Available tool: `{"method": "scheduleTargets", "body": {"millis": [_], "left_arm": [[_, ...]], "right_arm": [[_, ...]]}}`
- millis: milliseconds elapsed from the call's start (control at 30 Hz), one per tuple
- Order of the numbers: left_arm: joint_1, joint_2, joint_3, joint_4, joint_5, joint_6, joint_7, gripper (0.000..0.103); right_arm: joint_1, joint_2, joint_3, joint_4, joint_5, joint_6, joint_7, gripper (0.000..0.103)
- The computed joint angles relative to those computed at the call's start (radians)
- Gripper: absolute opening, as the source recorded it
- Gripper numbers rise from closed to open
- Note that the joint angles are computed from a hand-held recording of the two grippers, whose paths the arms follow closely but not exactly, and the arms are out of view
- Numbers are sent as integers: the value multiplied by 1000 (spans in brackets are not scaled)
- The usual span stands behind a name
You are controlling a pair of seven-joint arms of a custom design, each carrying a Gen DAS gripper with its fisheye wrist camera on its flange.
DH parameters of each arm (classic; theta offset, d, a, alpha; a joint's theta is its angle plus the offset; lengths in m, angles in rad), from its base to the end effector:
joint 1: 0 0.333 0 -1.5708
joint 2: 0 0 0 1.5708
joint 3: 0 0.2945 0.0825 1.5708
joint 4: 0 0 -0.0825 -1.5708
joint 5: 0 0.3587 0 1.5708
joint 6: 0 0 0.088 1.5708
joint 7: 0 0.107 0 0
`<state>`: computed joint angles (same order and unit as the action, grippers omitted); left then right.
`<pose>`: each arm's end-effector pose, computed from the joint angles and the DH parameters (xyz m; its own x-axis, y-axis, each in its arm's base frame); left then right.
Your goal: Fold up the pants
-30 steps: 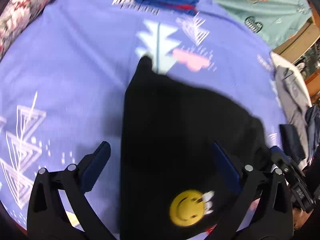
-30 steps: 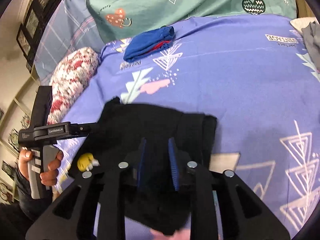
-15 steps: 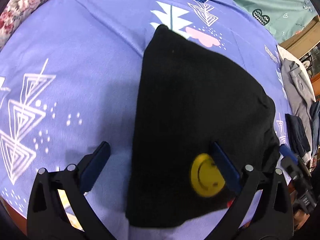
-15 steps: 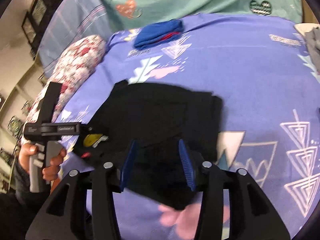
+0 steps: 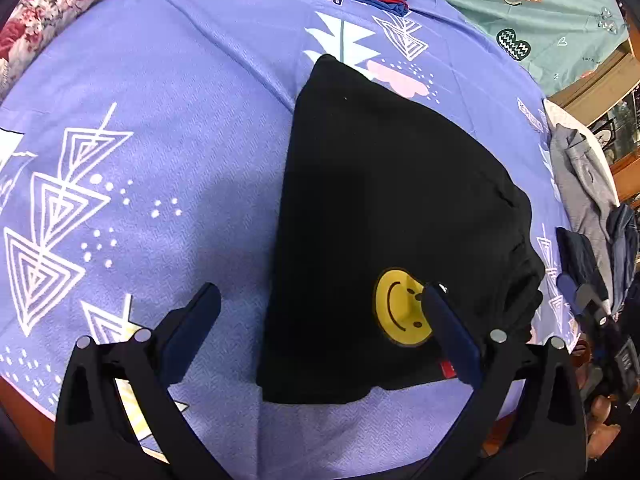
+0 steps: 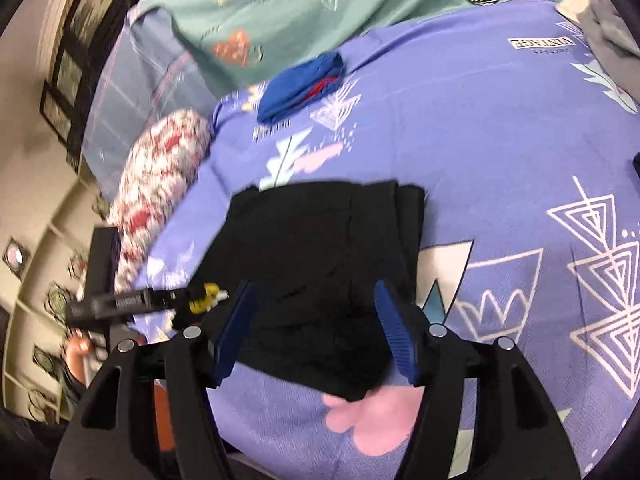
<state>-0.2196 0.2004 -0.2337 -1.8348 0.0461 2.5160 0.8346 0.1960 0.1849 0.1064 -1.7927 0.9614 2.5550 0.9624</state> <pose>0.5647 -0.2655 0.4673 0.1950 -0.9280 0.3175 -0.8886 -0.3042 -0.3433 0.6031 0.1716 0.4944 0.3784 -0.7728 -0.5095 -0.7954 0.0101 -0.6060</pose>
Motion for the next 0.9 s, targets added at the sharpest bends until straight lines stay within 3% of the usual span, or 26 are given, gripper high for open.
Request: {"method": "scheduleTargets", "body": {"millis": [67,100,133,300,433,567,667,767,900], "left_arm": [[-6,6,1,13,17,-12,0,101],[-12,11,1,23,31,-22,-2,101],[-17,17,2,33,44,-32,-7,101],[-36,33,6,61,102,-59,-32,101],[-27,34,1,53,80,-51,-11,101],[-22,37,-2,49,62,-42,-1,101],[-23,37,-1,48,59,-41,0,101],[-22,36,-1,48,56,-42,2,101],[-18,27,-4,32,44,-33,12,101]], "right_arm": [[9,8,10,9,12,28,-31,60],[14,22,14,26,0,19,-34,47],[19,37,15,45,-24,6,-23,43],[56,103,27,119,-144,-23,32,43],[68,141,12,152,-261,-75,136,41],[41,131,31,137,-243,-97,108,42],[4,111,50,127,-144,-136,44,45],[1,86,48,110,-88,-119,-8,46],[34,100,20,124,-178,-124,50,47]]}}
